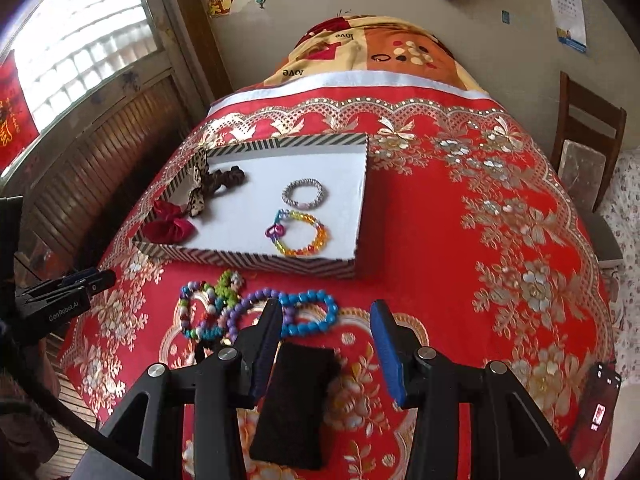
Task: Organize jewelry
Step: 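Move both tools over the remaining beaded bracelets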
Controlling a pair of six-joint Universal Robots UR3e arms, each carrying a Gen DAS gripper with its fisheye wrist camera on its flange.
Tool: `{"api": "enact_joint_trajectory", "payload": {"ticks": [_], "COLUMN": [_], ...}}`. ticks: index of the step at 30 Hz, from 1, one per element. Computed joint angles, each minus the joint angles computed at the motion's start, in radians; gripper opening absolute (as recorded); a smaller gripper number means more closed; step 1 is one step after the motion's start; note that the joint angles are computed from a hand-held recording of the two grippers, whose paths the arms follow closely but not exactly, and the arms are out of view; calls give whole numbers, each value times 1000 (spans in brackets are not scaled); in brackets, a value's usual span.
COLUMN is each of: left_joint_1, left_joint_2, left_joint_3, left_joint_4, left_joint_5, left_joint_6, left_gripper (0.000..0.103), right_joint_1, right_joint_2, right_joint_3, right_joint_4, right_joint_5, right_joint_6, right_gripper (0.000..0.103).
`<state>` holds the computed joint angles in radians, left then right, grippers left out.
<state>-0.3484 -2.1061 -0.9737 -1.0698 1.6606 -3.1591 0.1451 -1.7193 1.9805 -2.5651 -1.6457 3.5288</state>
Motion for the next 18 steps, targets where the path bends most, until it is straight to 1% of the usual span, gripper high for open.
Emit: {"api": "enact_joint_trajectory", "payload": {"ticks": [3, 8, 14, 18], "left_joint_1": [-3, -2, 8, 18], "left_joint_2": [14, -2, -51, -128], "left_joint_3": [-35, -23, 29, 136], "left_joint_4": [-2, -36, -73, -141], "left_joint_5": [-16, -56, -105, -124], "left_joint_6": [-3, -3, -1, -5], "left_gripper": [30, 30, 30, 30], "right_joint_1": [-2, -12, -31, -41], "right_joint_2": [-16, -4, 104, 184], "right_joint_3": [28, 66, 39, -6], "right_joint_4": [-1, -38, -84, -98], "right_joint_5": [7, 35, 54, 64], "right_joint_6": [1, -11, -38, -52], "right_gripper": [43, 43, 43, 42]}}
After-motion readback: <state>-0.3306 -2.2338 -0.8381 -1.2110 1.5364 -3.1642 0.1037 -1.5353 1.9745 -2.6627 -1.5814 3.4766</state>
